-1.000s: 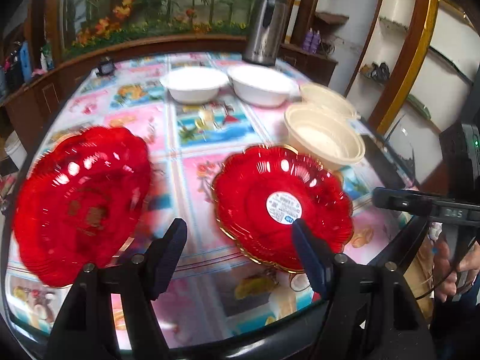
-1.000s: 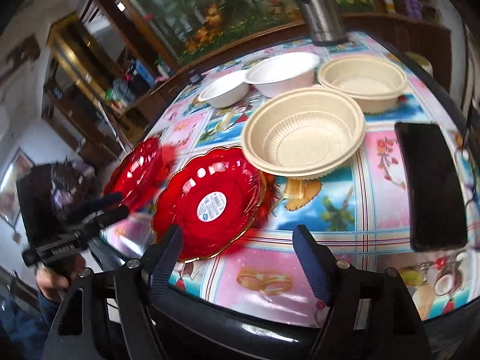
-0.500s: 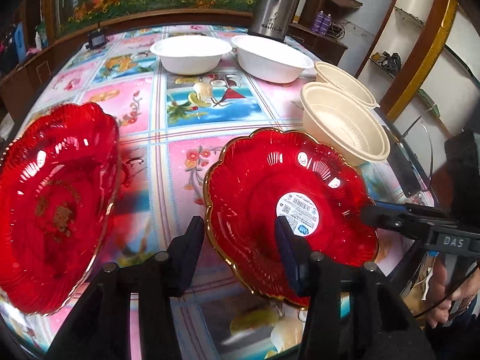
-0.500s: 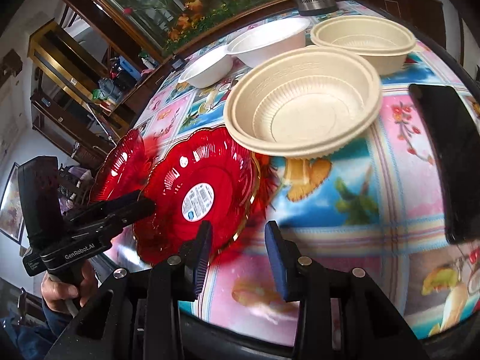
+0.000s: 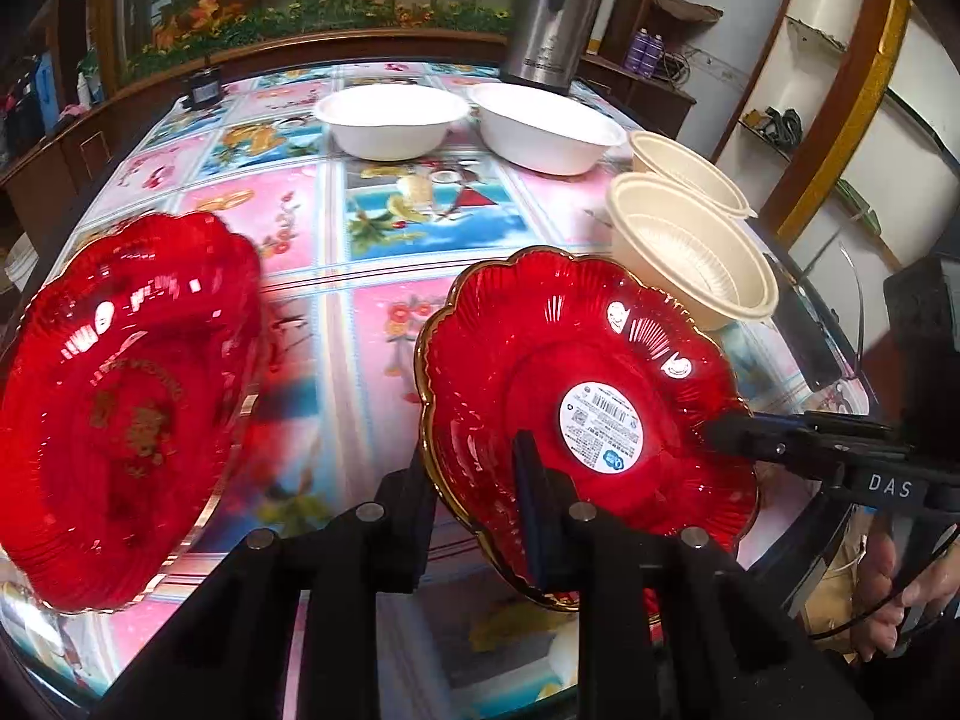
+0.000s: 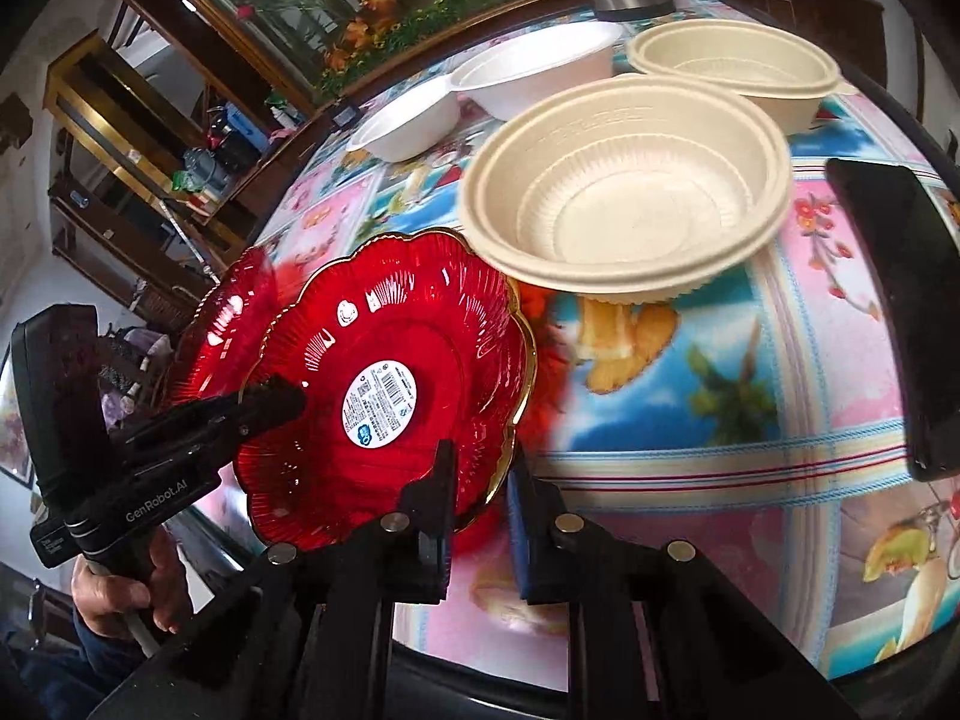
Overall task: Organize plates and bowls
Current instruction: 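Carry the sticker plate onto the red wedding plate and open the left tool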
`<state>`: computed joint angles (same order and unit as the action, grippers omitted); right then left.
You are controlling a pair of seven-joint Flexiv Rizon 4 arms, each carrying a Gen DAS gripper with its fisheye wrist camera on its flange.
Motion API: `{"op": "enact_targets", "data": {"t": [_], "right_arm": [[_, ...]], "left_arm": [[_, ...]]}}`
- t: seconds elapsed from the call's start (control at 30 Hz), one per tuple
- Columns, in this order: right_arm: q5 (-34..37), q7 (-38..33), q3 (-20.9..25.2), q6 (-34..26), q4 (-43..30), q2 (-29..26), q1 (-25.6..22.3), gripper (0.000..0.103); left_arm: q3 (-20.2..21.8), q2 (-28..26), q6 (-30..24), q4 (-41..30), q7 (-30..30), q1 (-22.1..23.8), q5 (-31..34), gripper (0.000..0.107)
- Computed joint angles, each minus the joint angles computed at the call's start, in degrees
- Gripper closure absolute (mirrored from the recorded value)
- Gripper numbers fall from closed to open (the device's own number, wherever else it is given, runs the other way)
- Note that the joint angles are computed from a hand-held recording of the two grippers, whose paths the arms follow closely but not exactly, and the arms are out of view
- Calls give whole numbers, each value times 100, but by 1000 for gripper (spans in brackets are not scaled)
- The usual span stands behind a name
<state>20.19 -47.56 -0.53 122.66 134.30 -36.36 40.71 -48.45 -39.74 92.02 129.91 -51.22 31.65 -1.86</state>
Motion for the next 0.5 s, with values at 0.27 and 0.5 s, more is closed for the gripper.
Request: {"op": "enact_targets", "data": {"t": [0.27, 0.5], "right_arm": [[-2, -219, -443, -406, -278, 58, 376, 86], [6, -304, -695, -625, -362, 211, 667, 86]], "left_arm": [[-319, -248, 201, -85, 26, 377, 191, 80], [-650, -401, 293, 11, -51, 937, 437, 80]]}}
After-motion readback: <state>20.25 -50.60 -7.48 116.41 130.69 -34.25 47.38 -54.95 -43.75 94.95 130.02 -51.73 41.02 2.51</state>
